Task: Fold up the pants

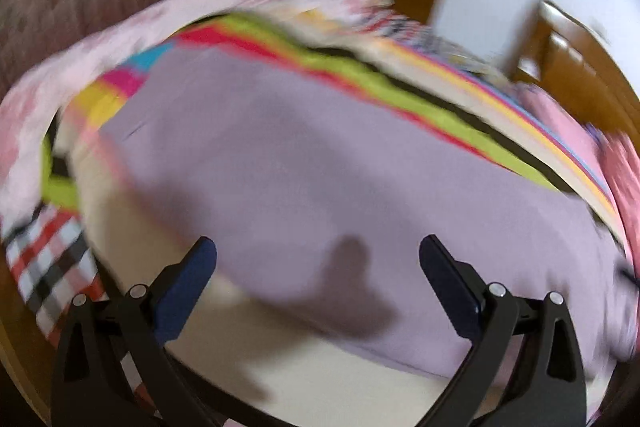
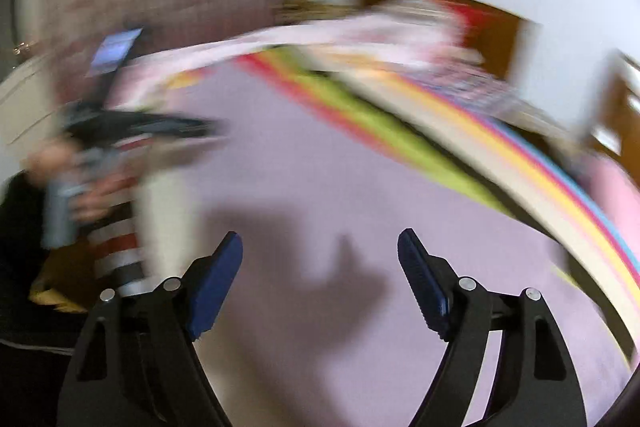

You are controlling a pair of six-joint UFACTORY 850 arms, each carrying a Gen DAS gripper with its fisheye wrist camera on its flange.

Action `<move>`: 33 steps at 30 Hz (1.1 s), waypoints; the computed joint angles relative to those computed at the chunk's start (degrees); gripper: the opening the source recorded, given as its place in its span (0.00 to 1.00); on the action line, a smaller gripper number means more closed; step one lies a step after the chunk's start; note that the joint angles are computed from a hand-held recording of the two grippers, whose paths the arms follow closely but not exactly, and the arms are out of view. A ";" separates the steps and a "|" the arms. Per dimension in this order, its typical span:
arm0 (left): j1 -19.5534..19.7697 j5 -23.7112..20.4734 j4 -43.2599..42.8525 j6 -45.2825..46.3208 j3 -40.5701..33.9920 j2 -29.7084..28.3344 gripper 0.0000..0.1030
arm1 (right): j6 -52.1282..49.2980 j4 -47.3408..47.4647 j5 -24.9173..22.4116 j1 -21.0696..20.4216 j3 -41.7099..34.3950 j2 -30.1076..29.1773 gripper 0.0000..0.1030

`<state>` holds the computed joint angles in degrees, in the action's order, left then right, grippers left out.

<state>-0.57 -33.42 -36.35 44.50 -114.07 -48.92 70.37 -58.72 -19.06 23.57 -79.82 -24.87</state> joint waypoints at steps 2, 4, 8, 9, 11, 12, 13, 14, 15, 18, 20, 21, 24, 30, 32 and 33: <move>-1.76 0.08 -4.80 9.62 5.04 3.32 0.98 | 8.68 -2.37 -4.06 -2.94 6.40 4.46 0.75; -4.09 -1.71 -6.37 16.96 8.72 5.42 0.98 | 12.75 -2.32 -8.33 -5.12 11.29 7.75 0.79; -7.45 0.88 4.57 10.71 10.15 4.55 0.99 | 16.18 4.89 -7.79 -11.11 20.79 12.74 0.85; -7.63 2.59 3.98 11.04 10.84 4.73 0.99 | 18.09 5.35 -6.80 -12.26 22.79 13.26 0.85; -7.50 2.30 3.41 11.40 10.54 4.45 0.99 | 25.62 0.29 -2.53 -13.24 27.53 17.35 0.84; -7.53 1.25 5.01 9.67 9.26 3.81 0.99 | 27.11 -0.65 -3.99 -12.70 28.22 18.39 0.84; -7.59 0.72 5.82 8.73 8.66 3.55 0.99 | 29.96 -3.42 -7.85 -11.50 29.08 19.53 0.85; -7.61 0.47 6.44 8.10 8.34 3.42 0.99 | 31.58 -4.78 -11.46 -10.44 29.31 19.95 0.85; -7.71 0.56 6.84 7.45 8.27 3.36 0.99 | 32.69 -5.61 -12.99 -10.15 29.98 20.57 0.86; -7.20 0.44 3.75 9.54 8.45 3.26 0.98 | 29.83 -1.87 -11.55 -11.77 31.97 21.34 0.86; -6.13 -1.41 -1.09 12.30 8.32 3.26 0.98 | 30.29 -2.41 -9.79 -12.08 33.00 21.37 0.86; -5.00 -3.70 -4.72 13.45 7.79 3.12 0.98 | 29.60 -1.24 -12.07 -11.30 31.95 20.74 0.85; -1.24 -8.89 -15.55 17.15 6.67 2.90 0.98 | 27.70 0.70 -23.23 -6.92 25.67 17.34 0.86; 8.20 -17.23 -22.17 -0.97 -11.21 -9.24 0.98 | 24.55 -11.75 -10.96 -1.85 12.44 9.58 0.86; 10.55 -17.73 -21.93 -7.17 -16.61 -12.93 0.98 | 13.77 -7.19 -3.41 -1.11 2.63 1.61 0.86; 11.84 -17.20 -21.24 -9.78 -19.49 -14.73 0.98 | 7.78 -4.22 -3.12 -0.17 -2.71 -2.45 0.86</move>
<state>11.27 -50.62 -57.59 34.71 -133.55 -63.65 78.15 -62.94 -22.18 23.40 -82.53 -27.33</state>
